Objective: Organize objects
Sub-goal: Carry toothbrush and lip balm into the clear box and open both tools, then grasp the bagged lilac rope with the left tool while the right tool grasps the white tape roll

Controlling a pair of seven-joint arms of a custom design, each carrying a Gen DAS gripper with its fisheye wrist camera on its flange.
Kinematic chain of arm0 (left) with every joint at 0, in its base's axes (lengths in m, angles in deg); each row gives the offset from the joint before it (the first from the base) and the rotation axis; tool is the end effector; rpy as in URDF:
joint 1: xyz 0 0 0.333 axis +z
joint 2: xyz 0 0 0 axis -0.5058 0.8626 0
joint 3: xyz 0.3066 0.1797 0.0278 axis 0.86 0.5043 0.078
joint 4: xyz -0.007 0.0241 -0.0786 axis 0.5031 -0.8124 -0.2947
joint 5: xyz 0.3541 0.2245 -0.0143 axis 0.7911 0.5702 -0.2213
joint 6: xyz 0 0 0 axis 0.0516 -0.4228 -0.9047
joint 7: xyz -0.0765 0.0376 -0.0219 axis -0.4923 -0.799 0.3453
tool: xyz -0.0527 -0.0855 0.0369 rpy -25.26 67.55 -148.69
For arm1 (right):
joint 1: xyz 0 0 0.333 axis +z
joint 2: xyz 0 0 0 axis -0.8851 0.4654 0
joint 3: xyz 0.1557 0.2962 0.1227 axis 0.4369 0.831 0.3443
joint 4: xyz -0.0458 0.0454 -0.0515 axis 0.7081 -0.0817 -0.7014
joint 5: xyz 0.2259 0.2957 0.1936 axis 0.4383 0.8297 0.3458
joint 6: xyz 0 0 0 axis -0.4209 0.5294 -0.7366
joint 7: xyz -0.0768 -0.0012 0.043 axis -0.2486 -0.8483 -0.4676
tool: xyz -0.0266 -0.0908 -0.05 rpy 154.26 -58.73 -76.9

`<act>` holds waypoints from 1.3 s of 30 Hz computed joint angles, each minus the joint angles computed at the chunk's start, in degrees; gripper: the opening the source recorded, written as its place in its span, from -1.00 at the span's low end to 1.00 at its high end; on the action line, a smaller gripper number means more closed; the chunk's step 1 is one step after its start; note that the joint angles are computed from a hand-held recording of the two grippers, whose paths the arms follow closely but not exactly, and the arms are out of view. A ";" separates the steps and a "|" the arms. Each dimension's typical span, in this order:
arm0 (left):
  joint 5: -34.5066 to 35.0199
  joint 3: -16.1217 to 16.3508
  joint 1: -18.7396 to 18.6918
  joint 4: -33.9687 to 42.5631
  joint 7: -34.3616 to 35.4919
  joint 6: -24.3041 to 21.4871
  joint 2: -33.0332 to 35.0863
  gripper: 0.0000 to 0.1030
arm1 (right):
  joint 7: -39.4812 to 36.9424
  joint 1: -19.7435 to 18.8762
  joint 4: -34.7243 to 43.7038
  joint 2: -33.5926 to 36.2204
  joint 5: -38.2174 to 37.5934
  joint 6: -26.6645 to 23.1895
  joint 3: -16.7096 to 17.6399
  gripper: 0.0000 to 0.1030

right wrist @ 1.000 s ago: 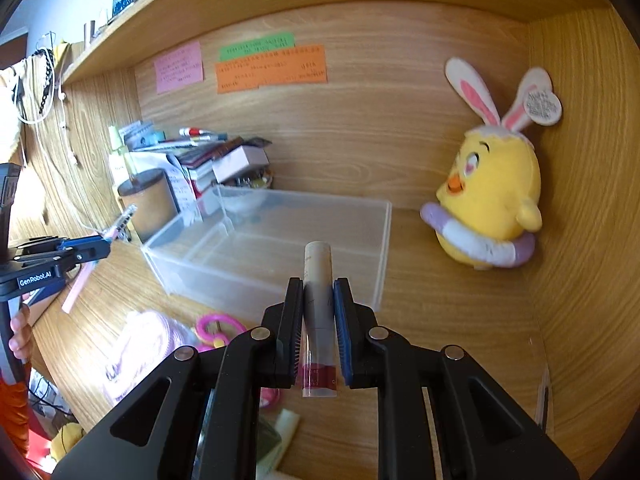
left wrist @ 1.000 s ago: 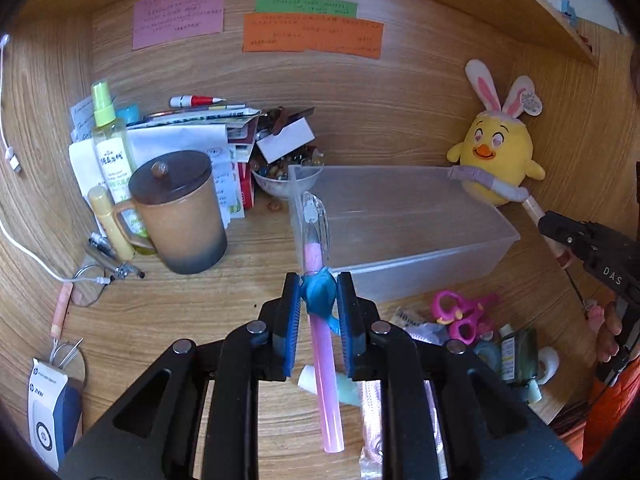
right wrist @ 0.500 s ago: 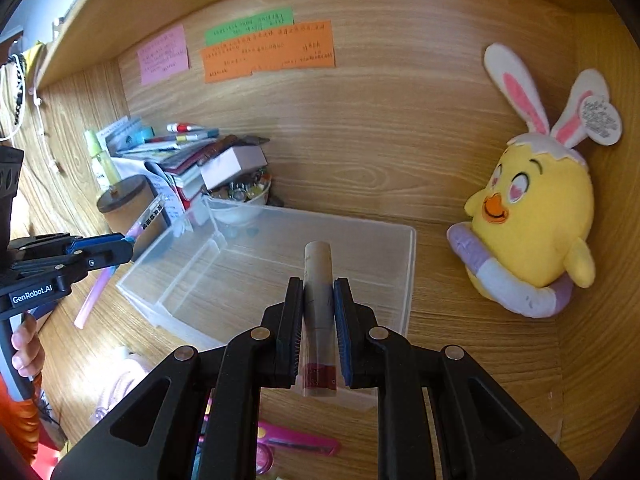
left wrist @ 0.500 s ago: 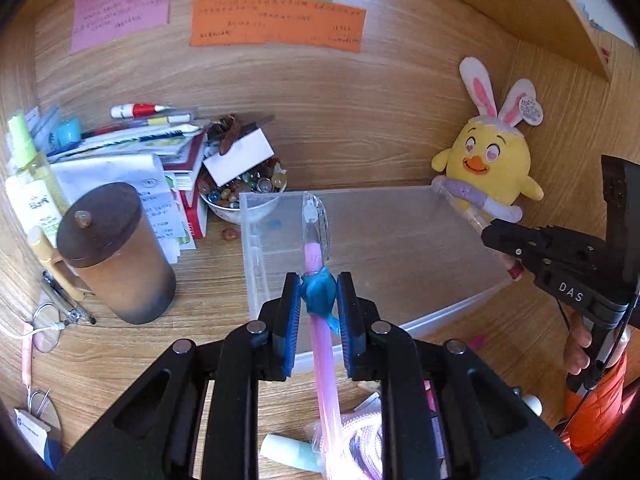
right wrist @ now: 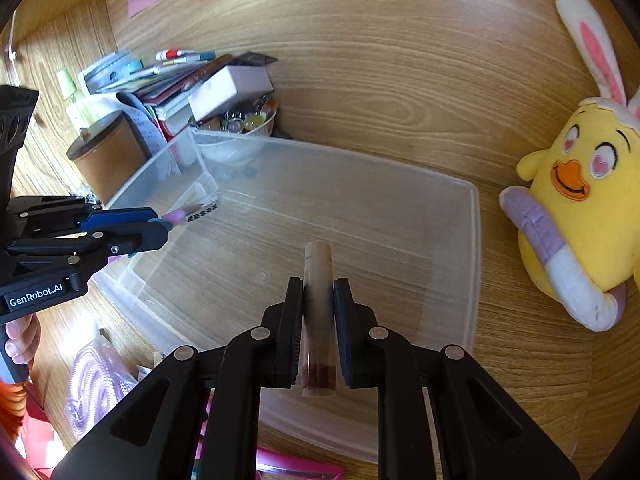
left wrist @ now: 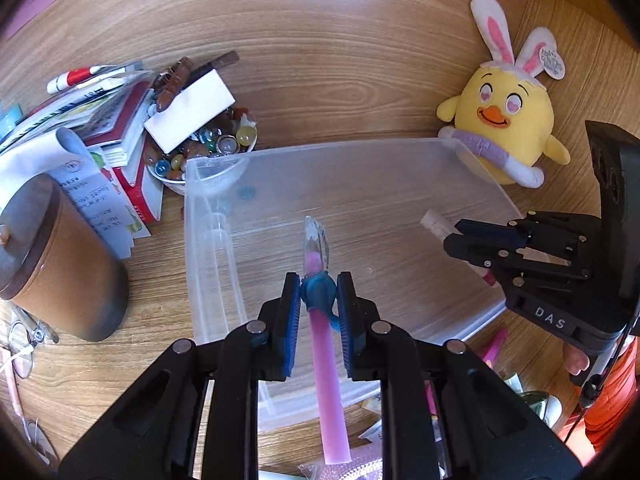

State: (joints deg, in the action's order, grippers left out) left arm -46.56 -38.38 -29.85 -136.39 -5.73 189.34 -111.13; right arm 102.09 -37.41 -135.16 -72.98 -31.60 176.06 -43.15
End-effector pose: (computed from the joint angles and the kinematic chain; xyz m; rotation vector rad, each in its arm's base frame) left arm 0.4006 -0.1602 0.4516 -1.9758 1.7808 -0.7192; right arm 0.4898 0.2379 0.4209 -2.3136 0.9256 -0.2683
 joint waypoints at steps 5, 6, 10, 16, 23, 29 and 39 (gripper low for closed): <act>1.29 -1.17 1.38 0.04 -0.85 0.22 0.05 -0.66 | 2.65 0.08 0.26 0.56 -2.94 0.10 0.63 -0.73; 1.93 -1.79 2.03 -0.09 -1.41 0.31 -0.30 -0.66 | 3.25 0.19 0.12 0.56 -3.39 0.83 0.83 -0.73; 3.14 -2.61 2.72 -0.82 -2.38 1.02 -1.78 -0.51 | 3.30 0.82 -0.65 -0.45 -3.08 1.20 0.67 -0.73; 5.58 -7.12 6.07 -2.93 -6.00 1.55 -7.06 0.02 | -0.10 3.11 -3.12 -3.71 2.03 4.38 -0.84 -0.41; 6.88 -11.14 7.80 -5.66 -10.24 -0.15 -15.41 0.72 | -9.67 12.19 -8.91 -10.30 13.14 14.71 -7.07 0.36; 6.62 -11.67 5.24 -8.33 -12.06 -2.96 -22.10 0.91 | -8.92 17.09 -14.80 -16.27 12.61 19.33 -11.21 0.63; 3.22 -9.88 -2.88 -13.60 -15.30 -9.80 -27.64 0.98 | -1.51 15.78 -25.14 -24.84 5.96 19.46 -12.26 0.69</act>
